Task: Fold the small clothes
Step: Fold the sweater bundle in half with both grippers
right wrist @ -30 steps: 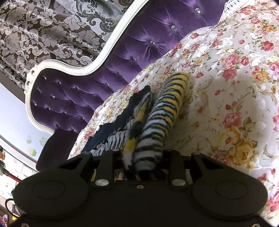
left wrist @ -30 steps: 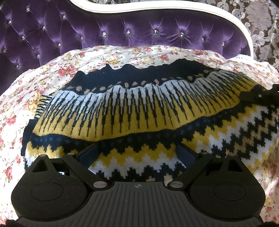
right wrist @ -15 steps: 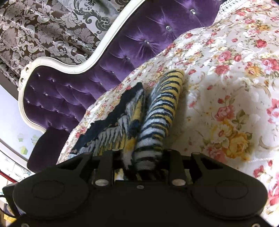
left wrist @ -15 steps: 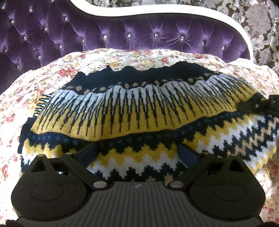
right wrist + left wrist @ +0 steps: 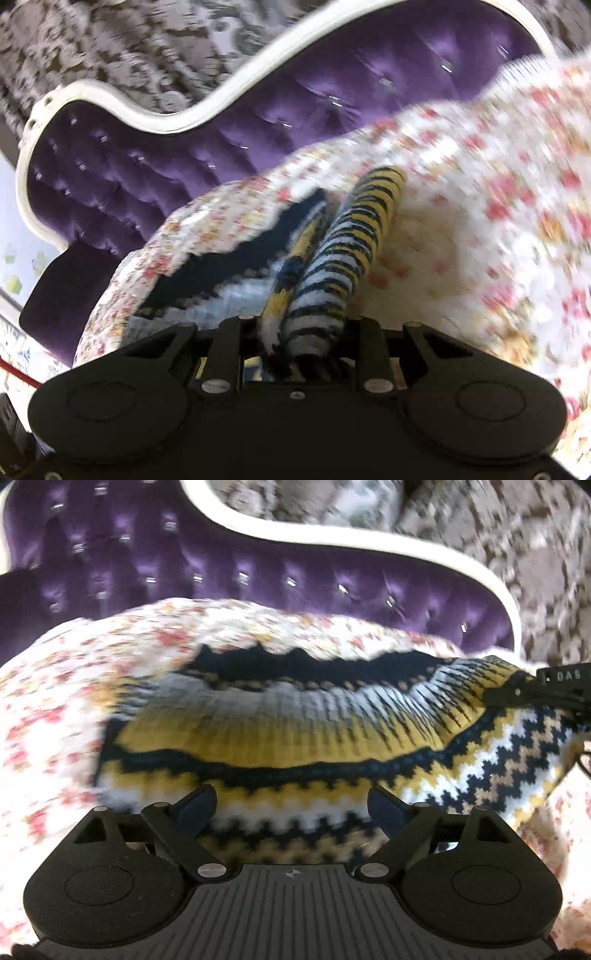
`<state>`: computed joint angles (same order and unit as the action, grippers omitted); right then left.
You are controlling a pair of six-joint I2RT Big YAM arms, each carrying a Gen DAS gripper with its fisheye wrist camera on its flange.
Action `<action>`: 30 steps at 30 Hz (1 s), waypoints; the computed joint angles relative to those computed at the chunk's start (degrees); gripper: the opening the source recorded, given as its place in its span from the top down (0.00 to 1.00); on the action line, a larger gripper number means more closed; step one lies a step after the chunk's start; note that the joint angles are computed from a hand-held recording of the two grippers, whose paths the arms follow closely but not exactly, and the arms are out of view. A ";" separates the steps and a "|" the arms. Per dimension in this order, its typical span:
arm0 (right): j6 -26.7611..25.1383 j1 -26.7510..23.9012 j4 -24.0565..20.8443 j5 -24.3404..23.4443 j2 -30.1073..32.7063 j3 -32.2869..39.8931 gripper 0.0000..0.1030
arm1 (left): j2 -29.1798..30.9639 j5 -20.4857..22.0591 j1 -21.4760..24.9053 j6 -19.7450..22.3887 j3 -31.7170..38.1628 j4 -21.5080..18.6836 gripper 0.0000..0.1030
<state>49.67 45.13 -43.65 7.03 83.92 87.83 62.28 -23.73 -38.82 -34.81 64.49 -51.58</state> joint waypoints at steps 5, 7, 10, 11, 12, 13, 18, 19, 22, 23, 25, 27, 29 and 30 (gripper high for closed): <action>-3.24 3.02 -4.70 -0.07 7.36 12.92 0.67 | -7.48 -0.73 3.00 0.93 -3.44 -2.89 0.13; -4.36 4.28 -6.21 -0.11 10.86 18.02 0.66 | -9.94 -0.03 4.56 0.99 -4.50 -3.78 0.13; -5.79 6.04 -8.13 -0.81 16.16 25.11 0.67 | -12.56 0.83 6.64 0.65 -5.77 -4.96 0.13; -6.28 6.47 -8.97 -1.37 17.96 27.63 0.67 | -13.41 1.32 7.37 0.63 -6.33 -5.22 0.13; -6.73 6.98 -9.72 -1.74 19.62 29.85 0.67 | -14.18 1.88 8.13 0.69 -6.81 -5.45 0.13; -7.26 7.66 -10.95 -1.94 21.60 32.59 0.67 | -14.87 2.41 8.81 0.77 -7.22 -5.69 0.13; -11.24 10.90 -21.33 -1.12 33.28 49.47 0.67 | -17.85 4.91 12.03 0.87 -8.94 -6.32 0.13; -12.53 11.62 -24.36 0.01 36.17 53.83 0.66 | -18.18 5.49 12.75 1.07 -9.05 -6.48 0.13; -14.19 12.80 -29.24 1.83 41.51 62.07 0.59 | -18.98 6.61 14.28 1.81 -9.22 -6.82 0.13; -13.81 12.78 -27.74 1.15 41.09 60.80 0.50 | -19.11 7.21 14.84 2.01 -9.23 -6.81 0.13; -12.50 12.30 -19.16 -1.63 36.97 52.53 0.40 | -19.58 8.28 15.90 2.44 -9.29 -6.97 0.13; -11.89 11.98 -11.76 -3.60 32.95 45.46 0.39 | -19.56 8.71 16.71 3.26 -8.93 -7.05 0.13; -11.86 11.90 -6.62 -3.46 29.80 40.84 0.39 | -19.62 9.05 17.41 4.22 -8.46 -7.14 0.13; -12.20 11.85 -4.49 -3.09 28.20 38.64 0.39 | -19.57 9.55 17.91 4.72 -8.05 -7.16 0.13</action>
<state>37.47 56.98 -48.13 3.94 112.12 126.47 42.70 -14.17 -20.91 -30.09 56.44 -58.74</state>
